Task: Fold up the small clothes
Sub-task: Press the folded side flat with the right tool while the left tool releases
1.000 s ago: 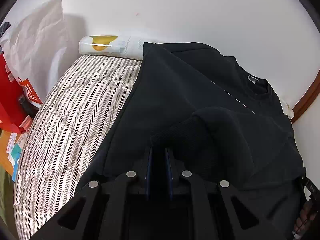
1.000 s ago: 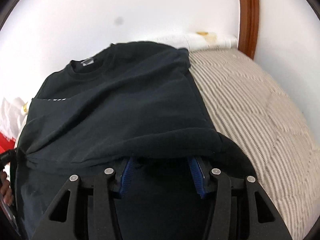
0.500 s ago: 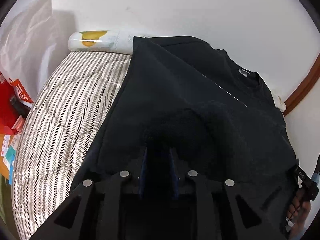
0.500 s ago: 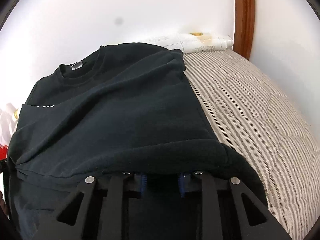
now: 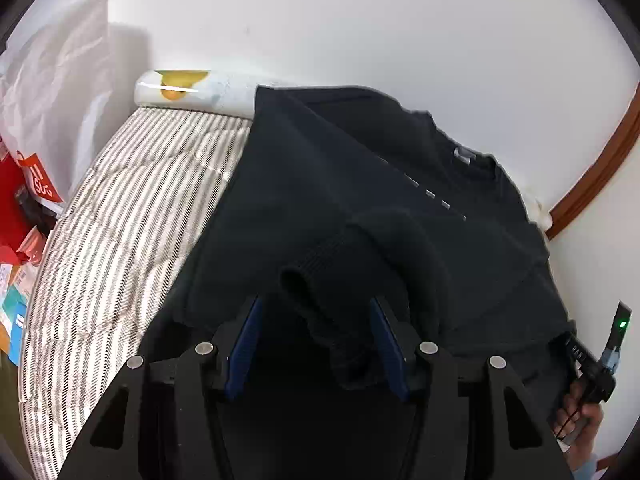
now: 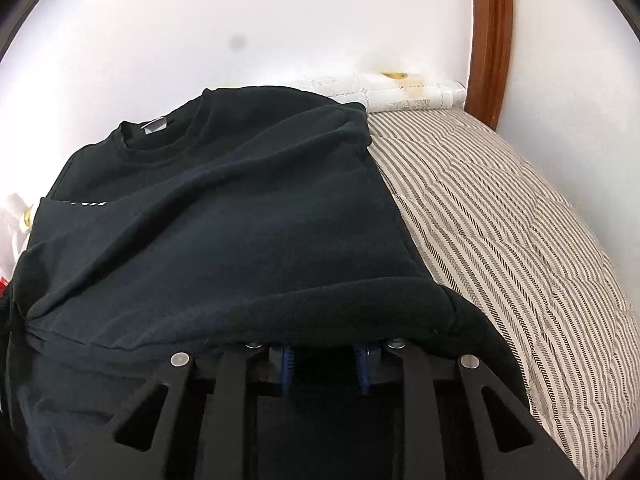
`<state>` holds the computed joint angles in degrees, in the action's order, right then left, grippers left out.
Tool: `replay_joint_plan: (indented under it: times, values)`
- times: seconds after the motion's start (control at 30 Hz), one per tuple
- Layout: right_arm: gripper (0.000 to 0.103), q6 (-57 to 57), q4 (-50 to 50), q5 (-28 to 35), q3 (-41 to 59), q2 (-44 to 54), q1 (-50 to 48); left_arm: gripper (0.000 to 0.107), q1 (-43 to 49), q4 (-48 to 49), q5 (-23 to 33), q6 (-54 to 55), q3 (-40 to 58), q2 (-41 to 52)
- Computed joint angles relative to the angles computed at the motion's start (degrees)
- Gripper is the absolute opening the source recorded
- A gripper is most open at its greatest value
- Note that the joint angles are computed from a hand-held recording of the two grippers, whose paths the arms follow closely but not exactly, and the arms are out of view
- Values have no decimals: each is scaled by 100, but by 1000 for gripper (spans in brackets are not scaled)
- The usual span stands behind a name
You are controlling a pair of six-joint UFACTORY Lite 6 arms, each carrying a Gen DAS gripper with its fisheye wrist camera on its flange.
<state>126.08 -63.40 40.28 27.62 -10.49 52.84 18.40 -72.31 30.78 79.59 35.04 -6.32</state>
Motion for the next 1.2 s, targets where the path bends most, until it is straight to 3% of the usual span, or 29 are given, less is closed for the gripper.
replay_joint_plan:
  times: [0.1,0.23,0.37,0.53,0.6,0.7,0.8,0.9,1.03,1.13,1.2]
  values:
    - [24,39,-35,-26,-22,-26,-11,52,538,-124,658,128,23,-125]
    - [24,16,-2,42,1,0,37,52,400,67,503,32,10,-238]
    - [24,43,-21,52,-37,-34,60,52,-290,171,-353,-283,26,87]
    - [23,133,-61,55,-67,-33,87,51,-989,-981,-1393,762,-182,242]
    - [19,121,-87,106,-7,62,115,25,-1196,-1599,-1602,1322,-219,278]
    - [13,50,-112,144,-7,48,131,12,-1384,-2317,-1833,2045,-211,232]
    - [10,142,-87,427,-269,-364,280,12,-983,-2787,-1632,2732,-374,-310]
    - [10,102,19,466,-259,-322,307,12,-567,-2118,-1383,2206,-111,-178]
    - [10,-294,221,539,101,189,201,12,-590,-2192,-1571,2312,209,536]
    - [11,-492,341,491,103,171,151,17,-717,-2570,-1763,2658,143,560]
    - [12,-733,554,667,98,39,288,21,-877,-2249,-2022,2332,129,425]
